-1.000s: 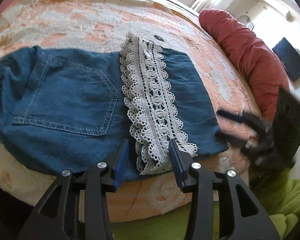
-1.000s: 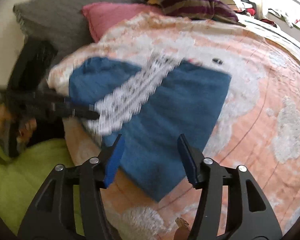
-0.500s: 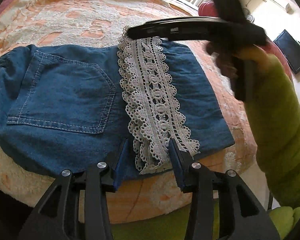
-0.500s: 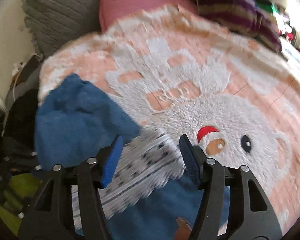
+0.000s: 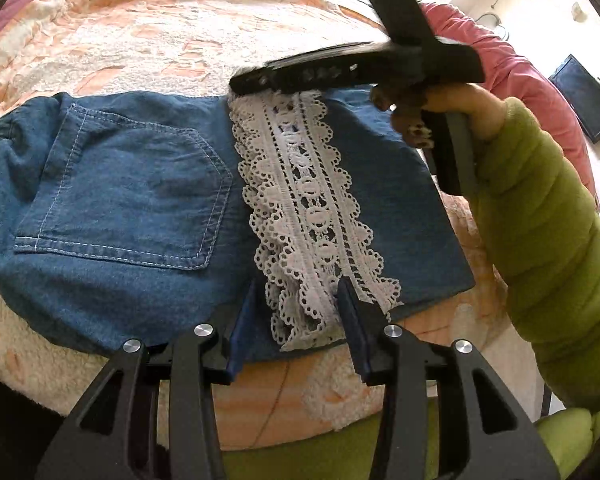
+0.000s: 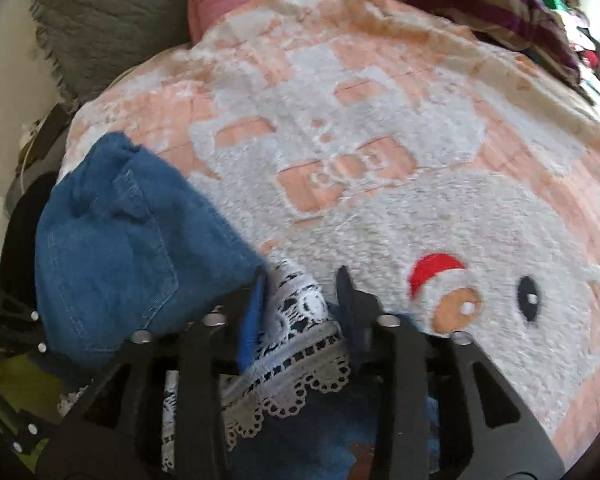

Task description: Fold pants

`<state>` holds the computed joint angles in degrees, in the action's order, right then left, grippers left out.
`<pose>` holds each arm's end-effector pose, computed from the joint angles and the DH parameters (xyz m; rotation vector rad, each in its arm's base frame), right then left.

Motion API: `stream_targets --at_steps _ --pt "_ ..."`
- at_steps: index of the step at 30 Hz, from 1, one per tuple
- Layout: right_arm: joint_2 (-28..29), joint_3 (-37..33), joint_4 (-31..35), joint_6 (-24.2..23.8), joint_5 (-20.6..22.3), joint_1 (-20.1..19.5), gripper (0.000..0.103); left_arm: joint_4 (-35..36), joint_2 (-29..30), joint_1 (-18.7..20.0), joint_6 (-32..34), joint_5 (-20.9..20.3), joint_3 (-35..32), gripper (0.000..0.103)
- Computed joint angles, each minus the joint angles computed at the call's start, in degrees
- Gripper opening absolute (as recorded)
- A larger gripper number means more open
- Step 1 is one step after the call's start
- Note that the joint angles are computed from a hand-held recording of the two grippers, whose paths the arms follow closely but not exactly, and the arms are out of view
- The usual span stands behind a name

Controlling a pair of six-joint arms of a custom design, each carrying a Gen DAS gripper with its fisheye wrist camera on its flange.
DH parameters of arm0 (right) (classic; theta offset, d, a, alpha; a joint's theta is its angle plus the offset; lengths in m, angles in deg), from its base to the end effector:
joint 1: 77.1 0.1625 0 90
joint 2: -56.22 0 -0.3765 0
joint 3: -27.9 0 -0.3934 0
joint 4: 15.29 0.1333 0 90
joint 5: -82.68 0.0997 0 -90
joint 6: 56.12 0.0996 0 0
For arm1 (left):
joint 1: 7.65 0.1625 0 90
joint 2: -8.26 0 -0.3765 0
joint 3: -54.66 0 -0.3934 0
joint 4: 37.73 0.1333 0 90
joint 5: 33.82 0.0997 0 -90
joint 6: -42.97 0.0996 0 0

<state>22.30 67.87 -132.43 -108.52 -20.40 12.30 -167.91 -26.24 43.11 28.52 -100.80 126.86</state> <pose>0.1020 -0.8327 0.2765 1.1517 -2.5067 0.3184 -0.3253 -0.6706 0.0479 0.5860 2.7236 -0.3100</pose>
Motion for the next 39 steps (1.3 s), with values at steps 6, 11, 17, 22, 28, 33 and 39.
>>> stream_targets --at_steps 6,11,17,22,28,33,39 --pt "-13.43 18.48 -13.59 -1.72 5.45 -1.34 0.041 -0.45 -0.08 -0.20 -0.08 0.12 0.51 0.041" --pt "-17.70 25.99 -15.40 -1.69 2.22 -2.43 0.041 -0.82 -0.08 -0.46 -0.29 0.64 0.86 0.044" --pt "-15.76 26.88 -17.24 1.17 -5.45 -2.89 0.046 -1.13 -0.26 -0.99 -0.62 2.02 1.48 0.049" --pt "-18.34 29.10 -18.33 2.75 -2.00 -3.31 0.056 -3.19 -1.59 -1.81 -0.53 3.58 3.15 0.056" --pt "-22.47 33.46 -20.66 5.48 2.91 -4.09 0.070 -6.10 -3.49 -3.12 0.68 7.37 4.83 0.068" --pt "-24.69 35.79 -22.83 6.18 5.59 -4.06 0.079 -7.30 -5.12 -4.07 0.63 10.23 6.01 0.079" --pt "-25.64 36.38 -24.56 5.73 7.55 -2.97 0.085 -9.07 -6.31 -4.93 0.58 14.21 7.09 0.089"
